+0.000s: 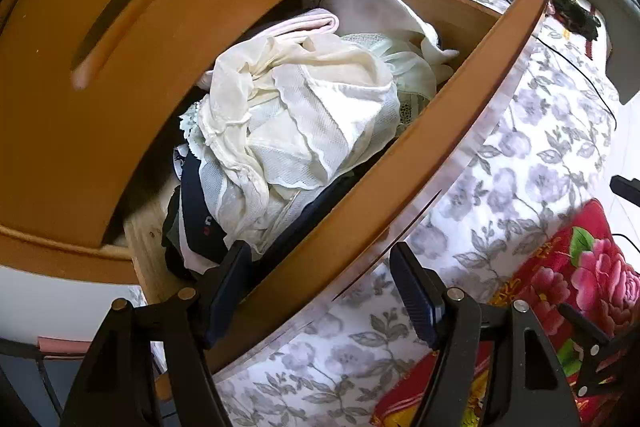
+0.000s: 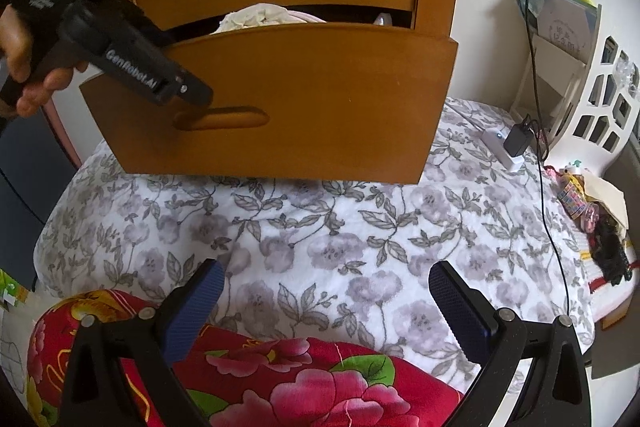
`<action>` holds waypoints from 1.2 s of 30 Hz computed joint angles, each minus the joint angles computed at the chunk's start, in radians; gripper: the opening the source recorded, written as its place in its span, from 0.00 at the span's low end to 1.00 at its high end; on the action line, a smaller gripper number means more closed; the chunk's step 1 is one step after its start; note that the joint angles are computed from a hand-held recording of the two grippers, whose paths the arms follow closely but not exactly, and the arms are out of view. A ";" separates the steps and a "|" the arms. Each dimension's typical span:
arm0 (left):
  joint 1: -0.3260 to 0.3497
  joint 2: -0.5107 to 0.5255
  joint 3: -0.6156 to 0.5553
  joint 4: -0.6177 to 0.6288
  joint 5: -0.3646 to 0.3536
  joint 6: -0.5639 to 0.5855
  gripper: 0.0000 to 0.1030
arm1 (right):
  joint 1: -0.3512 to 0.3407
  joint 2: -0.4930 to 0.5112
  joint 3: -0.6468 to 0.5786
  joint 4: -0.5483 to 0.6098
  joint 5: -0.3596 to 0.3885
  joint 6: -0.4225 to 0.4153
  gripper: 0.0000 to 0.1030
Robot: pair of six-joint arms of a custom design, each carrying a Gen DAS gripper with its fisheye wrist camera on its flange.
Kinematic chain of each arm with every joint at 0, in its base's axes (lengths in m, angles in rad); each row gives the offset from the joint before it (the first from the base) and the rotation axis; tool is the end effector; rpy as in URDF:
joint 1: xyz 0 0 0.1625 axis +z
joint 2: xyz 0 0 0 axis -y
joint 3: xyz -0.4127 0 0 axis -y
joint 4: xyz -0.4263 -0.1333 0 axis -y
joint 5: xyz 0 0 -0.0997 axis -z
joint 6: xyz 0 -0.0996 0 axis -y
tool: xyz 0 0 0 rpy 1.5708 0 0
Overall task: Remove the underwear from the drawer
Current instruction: 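Pull the lower drawer outward with the left gripper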
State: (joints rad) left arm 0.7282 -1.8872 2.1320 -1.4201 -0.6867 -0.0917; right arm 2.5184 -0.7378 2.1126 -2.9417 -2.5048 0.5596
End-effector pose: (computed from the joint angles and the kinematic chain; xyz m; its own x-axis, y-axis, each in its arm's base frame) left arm -0.1234 -0.3918 0.3547 -0.2618 0.6124 -0.7459 0.6676 0.6731 0.3183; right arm 0.4272 -0.2415 -0.0376 -0.7230 -0.1009 0.6834 -0.5053 0.7519 -0.4235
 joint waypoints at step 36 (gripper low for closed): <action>-0.066 -0.047 -0.101 0.097 -0.075 -0.068 0.71 | 0.069 -0.048 0.009 0.082 -0.042 0.069 1.00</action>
